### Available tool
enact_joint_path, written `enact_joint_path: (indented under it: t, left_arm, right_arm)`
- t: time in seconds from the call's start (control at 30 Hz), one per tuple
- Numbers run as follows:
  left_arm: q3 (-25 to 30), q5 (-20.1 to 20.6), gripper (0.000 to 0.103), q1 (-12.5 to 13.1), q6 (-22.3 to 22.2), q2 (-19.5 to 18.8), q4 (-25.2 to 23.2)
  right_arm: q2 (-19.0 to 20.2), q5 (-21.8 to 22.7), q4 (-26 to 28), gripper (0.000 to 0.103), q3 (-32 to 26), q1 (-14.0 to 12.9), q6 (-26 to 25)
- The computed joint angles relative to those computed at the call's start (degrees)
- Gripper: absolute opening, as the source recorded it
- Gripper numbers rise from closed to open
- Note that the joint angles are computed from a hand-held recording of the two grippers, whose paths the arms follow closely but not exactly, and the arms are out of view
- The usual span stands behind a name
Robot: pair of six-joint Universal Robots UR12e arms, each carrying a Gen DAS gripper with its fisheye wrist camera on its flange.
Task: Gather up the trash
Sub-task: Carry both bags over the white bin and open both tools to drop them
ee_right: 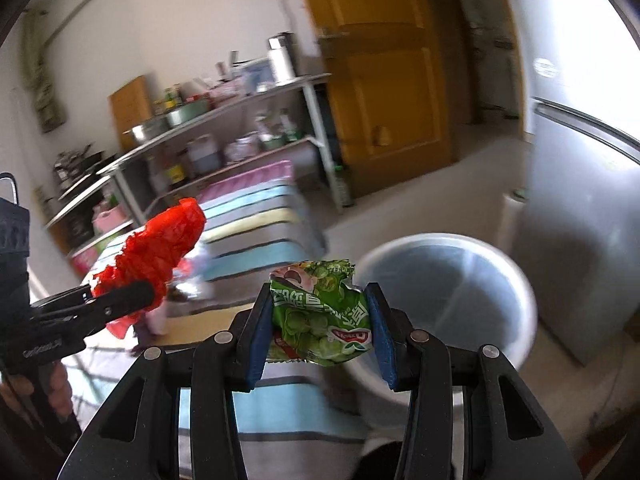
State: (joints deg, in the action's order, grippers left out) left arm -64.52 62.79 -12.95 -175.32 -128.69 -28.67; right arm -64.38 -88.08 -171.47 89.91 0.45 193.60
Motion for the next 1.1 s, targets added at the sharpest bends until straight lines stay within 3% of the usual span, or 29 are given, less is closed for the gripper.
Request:
enact_joint_path:
  t: [0.2, 0.57, 0.77, 0.87, 1.1]
  left_arm:
    - [7.54, -4.49, 0.046, -2.00, 4.21, -4.24, -9.48]
    - [17.95, -0.50, 0.046, -5.33, 8.49, -10.25, -22.66]
    - [18.79, 1.50, 0.049, -5.82, 8.37, -10.95, -24.62]
    - [18.78, 1.97, 0.059, -5.82, 7.87, -11.03, -24.49]
    - [17.10, 3.52, 0.069, -5.64, 5.88, -10.31, -20.49]
  right_arm:
    - [0.76, -3.54, 4.02, 0.046, -0.94, -1.67, 1.50]
    - [3.04, -5.35, 12.21, 0.046, -2.90, -4.12, 3.04]
    - [3.47, -5.07, 13.53, 0.052, -2.77, -4.75, 3.23]
    - [3.48, -5.10, 13.84, 0.054, -2.68, -4.86, 3.60]
    - [3.23, -5.81, 12.81, 0.057, -2.18, -4.63, 3.73]
